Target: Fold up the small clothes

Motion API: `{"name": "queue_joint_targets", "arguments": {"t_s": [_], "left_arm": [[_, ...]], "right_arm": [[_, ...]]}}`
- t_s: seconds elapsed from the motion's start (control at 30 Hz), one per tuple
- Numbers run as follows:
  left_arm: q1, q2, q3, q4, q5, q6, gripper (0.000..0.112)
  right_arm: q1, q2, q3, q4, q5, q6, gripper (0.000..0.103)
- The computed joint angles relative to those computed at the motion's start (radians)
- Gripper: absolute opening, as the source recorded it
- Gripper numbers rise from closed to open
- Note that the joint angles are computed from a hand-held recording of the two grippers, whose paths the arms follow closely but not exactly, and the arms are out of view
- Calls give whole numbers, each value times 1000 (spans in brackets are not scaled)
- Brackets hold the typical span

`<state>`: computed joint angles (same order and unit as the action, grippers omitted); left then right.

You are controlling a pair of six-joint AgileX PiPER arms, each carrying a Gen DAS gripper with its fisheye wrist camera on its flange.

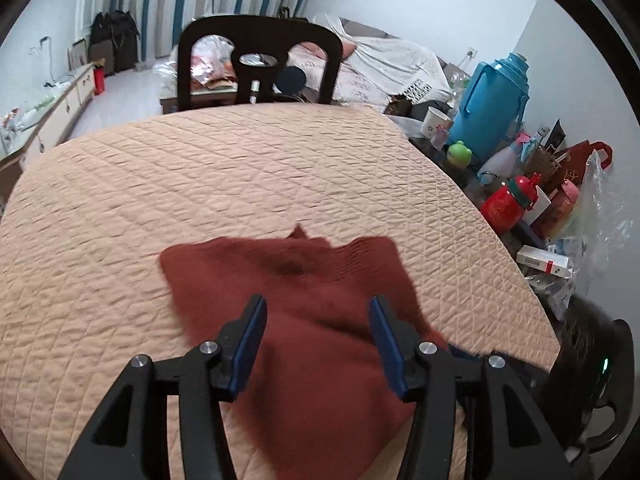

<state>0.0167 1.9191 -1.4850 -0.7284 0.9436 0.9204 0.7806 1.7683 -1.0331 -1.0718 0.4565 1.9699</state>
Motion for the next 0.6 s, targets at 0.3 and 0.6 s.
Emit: {"name": "queue_joint_targets", "arguments": {"t_s": [0.3,0.6], "left_arm": [[51,-86,194,39,-70,121,56],[43,-92,294,68,-165,150,56]], "right_arm": [[91,17,-92,-108,167,-38,25],[-39,128,-204,150,23,-423,25]]}}
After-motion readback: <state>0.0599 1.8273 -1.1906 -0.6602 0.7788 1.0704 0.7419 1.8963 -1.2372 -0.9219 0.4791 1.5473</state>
